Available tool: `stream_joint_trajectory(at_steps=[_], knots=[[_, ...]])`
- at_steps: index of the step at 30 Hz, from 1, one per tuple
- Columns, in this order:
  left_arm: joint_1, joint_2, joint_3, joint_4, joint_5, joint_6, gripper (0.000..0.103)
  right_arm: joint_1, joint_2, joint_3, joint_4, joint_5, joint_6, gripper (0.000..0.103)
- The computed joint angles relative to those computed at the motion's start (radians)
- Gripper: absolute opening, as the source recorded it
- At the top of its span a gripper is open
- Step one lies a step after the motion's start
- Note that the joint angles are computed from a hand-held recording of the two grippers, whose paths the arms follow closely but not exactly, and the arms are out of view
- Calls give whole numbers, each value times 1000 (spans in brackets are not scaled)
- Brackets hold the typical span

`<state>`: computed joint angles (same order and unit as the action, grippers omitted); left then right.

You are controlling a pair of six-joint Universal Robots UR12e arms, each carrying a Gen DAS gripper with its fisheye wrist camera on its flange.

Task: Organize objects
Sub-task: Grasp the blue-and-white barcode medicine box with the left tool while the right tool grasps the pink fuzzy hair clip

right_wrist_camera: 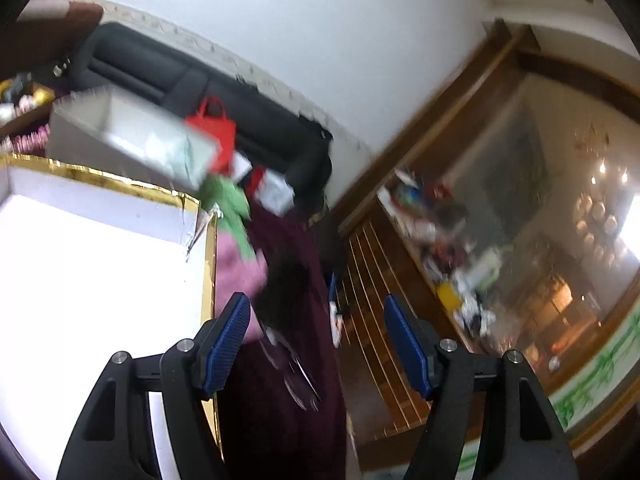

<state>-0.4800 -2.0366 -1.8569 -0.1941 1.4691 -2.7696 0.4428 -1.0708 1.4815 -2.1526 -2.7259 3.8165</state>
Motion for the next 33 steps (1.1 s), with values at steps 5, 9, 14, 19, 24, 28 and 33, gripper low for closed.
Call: stream_joint_trajectory(at_steps=[5,9,14,19,24,28,33], knots=[[1,0,1,-3,-2,-9,103,45,146,-239,-121,94,-235,70],[20,2,11,-67,-53,-71,103,85,290,-456,-135,222,-393,70],[29,34,-24,-90,-17,-168,103,115,420,-611,-98,385,-515,68],[31,36,-31,-77,-19,-168,103,129,462,-639,-129,468,-575,67],[31,34,-28,-75,-19,-167,103,119,409,-593,-90,635,-583,68],[27,30,-23,-75,-11,-169,103,118,310,-455,-234,624,-612,68],[30,29,-17,-84,-22,-160,103,119,97,-148,-520,607,-515,68]])
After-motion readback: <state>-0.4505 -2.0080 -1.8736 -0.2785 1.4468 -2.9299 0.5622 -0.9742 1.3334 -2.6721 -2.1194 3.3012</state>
